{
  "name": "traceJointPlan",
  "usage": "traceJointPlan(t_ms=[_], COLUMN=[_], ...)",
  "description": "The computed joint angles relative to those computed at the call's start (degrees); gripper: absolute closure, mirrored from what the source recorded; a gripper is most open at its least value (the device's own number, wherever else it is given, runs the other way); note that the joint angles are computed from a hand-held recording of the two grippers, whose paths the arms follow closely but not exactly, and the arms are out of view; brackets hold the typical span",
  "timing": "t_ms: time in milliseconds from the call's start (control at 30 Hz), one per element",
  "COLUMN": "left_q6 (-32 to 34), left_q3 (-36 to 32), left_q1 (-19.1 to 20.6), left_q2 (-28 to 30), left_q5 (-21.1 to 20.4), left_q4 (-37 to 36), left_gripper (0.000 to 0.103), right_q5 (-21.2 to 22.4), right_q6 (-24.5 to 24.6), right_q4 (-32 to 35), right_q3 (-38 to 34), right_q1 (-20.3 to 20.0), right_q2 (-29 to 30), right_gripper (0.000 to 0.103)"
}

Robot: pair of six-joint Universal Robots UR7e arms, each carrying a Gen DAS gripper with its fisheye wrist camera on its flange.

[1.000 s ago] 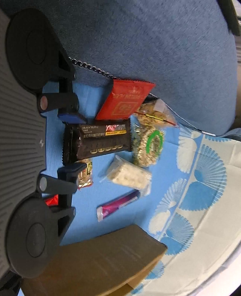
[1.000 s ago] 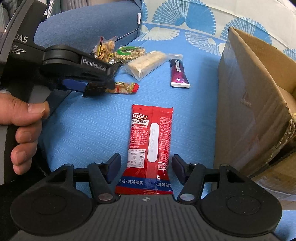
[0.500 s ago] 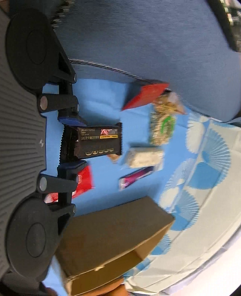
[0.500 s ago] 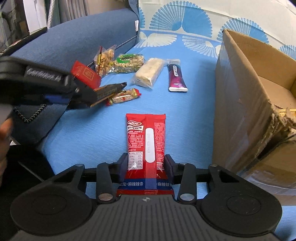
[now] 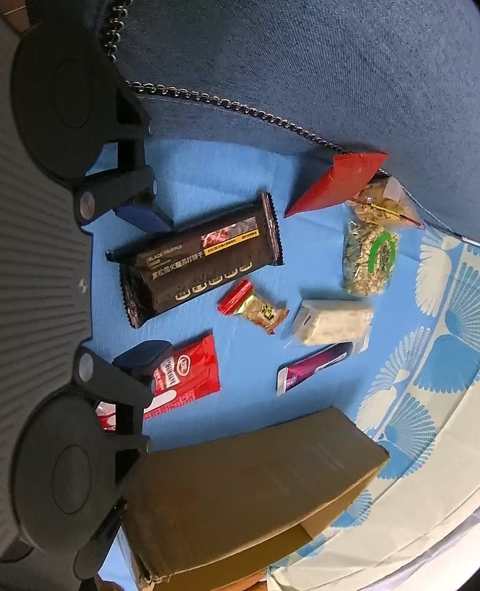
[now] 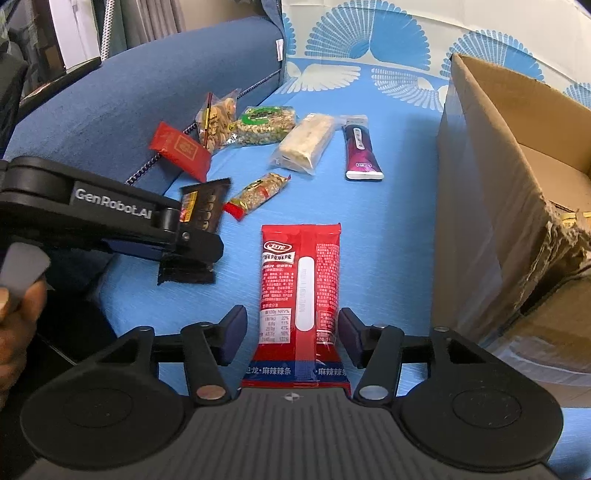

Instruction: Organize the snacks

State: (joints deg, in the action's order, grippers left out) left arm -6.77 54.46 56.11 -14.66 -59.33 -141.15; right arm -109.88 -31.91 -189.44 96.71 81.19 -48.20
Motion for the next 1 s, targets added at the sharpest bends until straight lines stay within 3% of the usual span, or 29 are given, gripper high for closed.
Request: traceJointPlan(t_ms=[433,633,867,1000], left_q6=[2.5,4.6,3.4,2.6], left_q3=[-2.7,-3.3,-2.1,-0.2], left_q1=[-0.7,-1.3,-1.1,-1.0], left_q2=[2.7,3.7,2.9,1.4], left_q5=[3.7,6.3,6.0,4.0], left_q4=[-0.5,-1.0,-2.7,-3.1], left_gripper=[0.029,0.03,0.059,0.061], right_q5=[-1.5,-1.8,-1.3,-1.4], right_q6=[-1.2,-2.3,-2.7,-2.2], right_q4=[0.1,-0.8,-3.5,-3.5], right_q3=[-0.4,-0.1,0.4,0.5], right_q1=[0.2,0.0,0.0,0.1], right_q2=[0.7,0.7,0.7,0.6], right_gripper=[0.044,0.058,0.062,0.062])
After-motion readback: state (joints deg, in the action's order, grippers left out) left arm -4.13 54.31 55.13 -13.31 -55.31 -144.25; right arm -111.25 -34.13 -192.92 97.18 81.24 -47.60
